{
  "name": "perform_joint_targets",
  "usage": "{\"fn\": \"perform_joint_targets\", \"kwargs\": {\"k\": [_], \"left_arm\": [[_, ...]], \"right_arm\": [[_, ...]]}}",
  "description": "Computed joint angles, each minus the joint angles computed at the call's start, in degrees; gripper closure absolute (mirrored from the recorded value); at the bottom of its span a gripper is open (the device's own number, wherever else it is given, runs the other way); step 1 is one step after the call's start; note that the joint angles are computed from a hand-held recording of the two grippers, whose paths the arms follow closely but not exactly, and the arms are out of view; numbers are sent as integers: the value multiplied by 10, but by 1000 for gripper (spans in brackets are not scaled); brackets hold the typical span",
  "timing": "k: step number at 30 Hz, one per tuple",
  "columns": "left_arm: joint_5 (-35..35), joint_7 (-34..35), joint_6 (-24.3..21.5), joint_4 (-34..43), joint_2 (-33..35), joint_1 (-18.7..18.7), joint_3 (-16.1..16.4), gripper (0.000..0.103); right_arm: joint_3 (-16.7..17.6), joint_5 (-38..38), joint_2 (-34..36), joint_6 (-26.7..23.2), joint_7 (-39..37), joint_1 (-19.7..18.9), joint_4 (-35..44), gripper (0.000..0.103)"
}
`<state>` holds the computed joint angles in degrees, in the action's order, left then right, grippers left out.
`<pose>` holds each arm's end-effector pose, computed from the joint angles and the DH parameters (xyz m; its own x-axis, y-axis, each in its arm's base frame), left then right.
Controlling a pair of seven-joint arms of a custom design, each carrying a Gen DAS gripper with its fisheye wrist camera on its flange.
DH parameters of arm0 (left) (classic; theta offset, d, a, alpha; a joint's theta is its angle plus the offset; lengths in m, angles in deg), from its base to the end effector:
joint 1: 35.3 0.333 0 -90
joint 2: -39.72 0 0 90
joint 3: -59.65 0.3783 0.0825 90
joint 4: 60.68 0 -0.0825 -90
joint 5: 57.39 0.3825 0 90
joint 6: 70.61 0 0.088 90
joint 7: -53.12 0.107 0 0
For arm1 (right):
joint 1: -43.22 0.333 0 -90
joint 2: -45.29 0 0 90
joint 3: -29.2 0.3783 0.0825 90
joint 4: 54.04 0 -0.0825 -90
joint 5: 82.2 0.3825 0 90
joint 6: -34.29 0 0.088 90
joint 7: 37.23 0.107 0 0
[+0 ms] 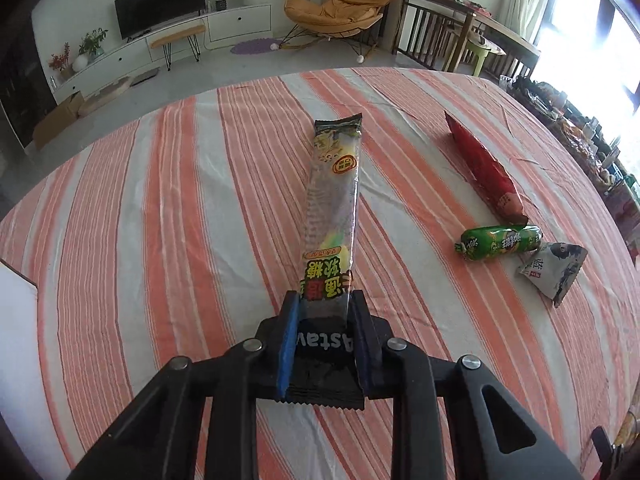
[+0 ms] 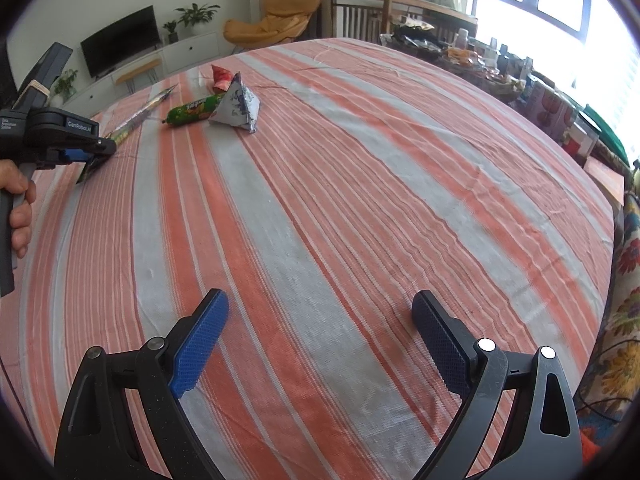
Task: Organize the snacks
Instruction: 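Grasp the black Astavt packet by its end with the left tool, then lift the Astavt packet with the left tool while the right tool moves toward the white triangular packet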
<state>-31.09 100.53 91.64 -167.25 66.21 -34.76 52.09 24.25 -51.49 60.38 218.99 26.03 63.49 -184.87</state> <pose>0.6973 -0.0961 0.3832 0.2183 -0.9708 0.0995 -0.8268 -0.2381 -0.5096 0.5769 0.1096 0.3720 0.1900 -0.9817 0.0133 -0.7685 -0.1572 -0.6203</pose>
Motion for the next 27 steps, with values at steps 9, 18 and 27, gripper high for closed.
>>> {"fn": "perform_joint_targets", "kwargs": {"k": [9, 18, 27], "left_arm": [[198, -305, 54, -271, -191, -95, 77, 81], [268, -361, 73, -333, -233, -63, 23, 19], [258, -346, -1, -216, -138, -65, 36, 14]], "right_arm": [[3, 3, 0, 1, -3, -2, 0, 8], [1, 4, 0, 1, -3, -1, 0, 8], [3, 5, 0, 2, -4, -2, 0, 8]]}}
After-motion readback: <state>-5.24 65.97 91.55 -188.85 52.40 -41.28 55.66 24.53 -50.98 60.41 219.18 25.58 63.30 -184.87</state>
